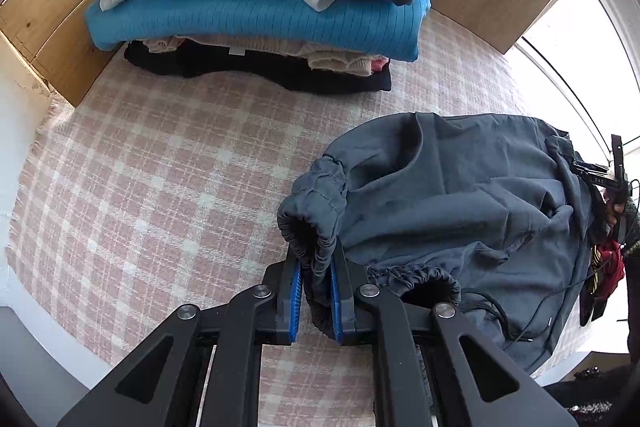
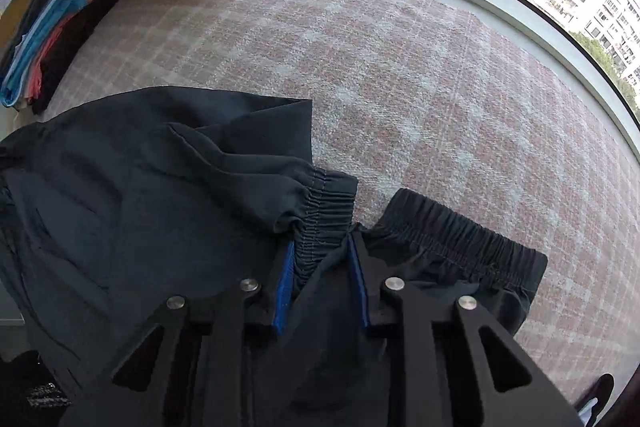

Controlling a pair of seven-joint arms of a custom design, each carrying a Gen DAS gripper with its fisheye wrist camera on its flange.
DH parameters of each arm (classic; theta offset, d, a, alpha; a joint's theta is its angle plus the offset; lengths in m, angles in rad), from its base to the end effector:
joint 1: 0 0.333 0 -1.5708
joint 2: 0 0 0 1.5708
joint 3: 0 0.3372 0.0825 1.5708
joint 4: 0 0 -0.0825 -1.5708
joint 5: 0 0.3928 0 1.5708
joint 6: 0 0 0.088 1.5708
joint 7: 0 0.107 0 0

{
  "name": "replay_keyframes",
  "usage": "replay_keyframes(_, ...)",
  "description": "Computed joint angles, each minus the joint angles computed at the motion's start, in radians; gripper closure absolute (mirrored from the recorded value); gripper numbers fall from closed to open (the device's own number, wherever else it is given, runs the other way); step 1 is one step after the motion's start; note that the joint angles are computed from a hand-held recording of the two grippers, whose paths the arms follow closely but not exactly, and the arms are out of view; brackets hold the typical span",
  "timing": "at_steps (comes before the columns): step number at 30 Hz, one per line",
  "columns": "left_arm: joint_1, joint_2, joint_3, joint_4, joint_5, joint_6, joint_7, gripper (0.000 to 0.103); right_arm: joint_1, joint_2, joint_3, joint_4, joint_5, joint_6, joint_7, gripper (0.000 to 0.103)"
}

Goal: Fold clothes

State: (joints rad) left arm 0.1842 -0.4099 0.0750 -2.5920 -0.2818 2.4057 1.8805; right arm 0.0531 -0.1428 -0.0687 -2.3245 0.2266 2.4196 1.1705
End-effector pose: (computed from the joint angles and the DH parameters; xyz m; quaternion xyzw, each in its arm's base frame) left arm 0.4064 0.1063 0.4322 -0.7434 0.6490 -0.1574 0.0371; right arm 0.5135 -0.0076 0.4375 -0.7755 0.6139 -0.0497 0.1387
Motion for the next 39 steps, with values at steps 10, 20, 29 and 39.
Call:
replay_keyframes(10, -0.016, -0.002, -0.009, 0.008, -0.003, 0.0, -0.014, 0.092, -0.323, 0.008, 0.031, 0.128, -0.617, 0.139, 0.567, 0.076)
replay_keyframes(20, -0.029, -0.049, -0.01, 0.005, 0.012, -0.027, -0.002, 0.088, -0.274, -0.085, -0.113, 0.059, -0.358, -0.046, 0.429, 0.06)
replay_keyframes(29, -0.01, -0.338, 0.072, -0.154, -0.035, -0.21, 0.058, 0.062, -0.234, -0.32, -0.094, -0.252, -0.196, -0.064, 0.392, 0.058)
replay_keyframes(39, -0.113, -0.378, 0.051, -0.298, -0.135, -0.218, 0.179, 0.065, -0.2, -0.485, -0.025, -0.338, -0.26, -0.113, 0.448, 0.053)
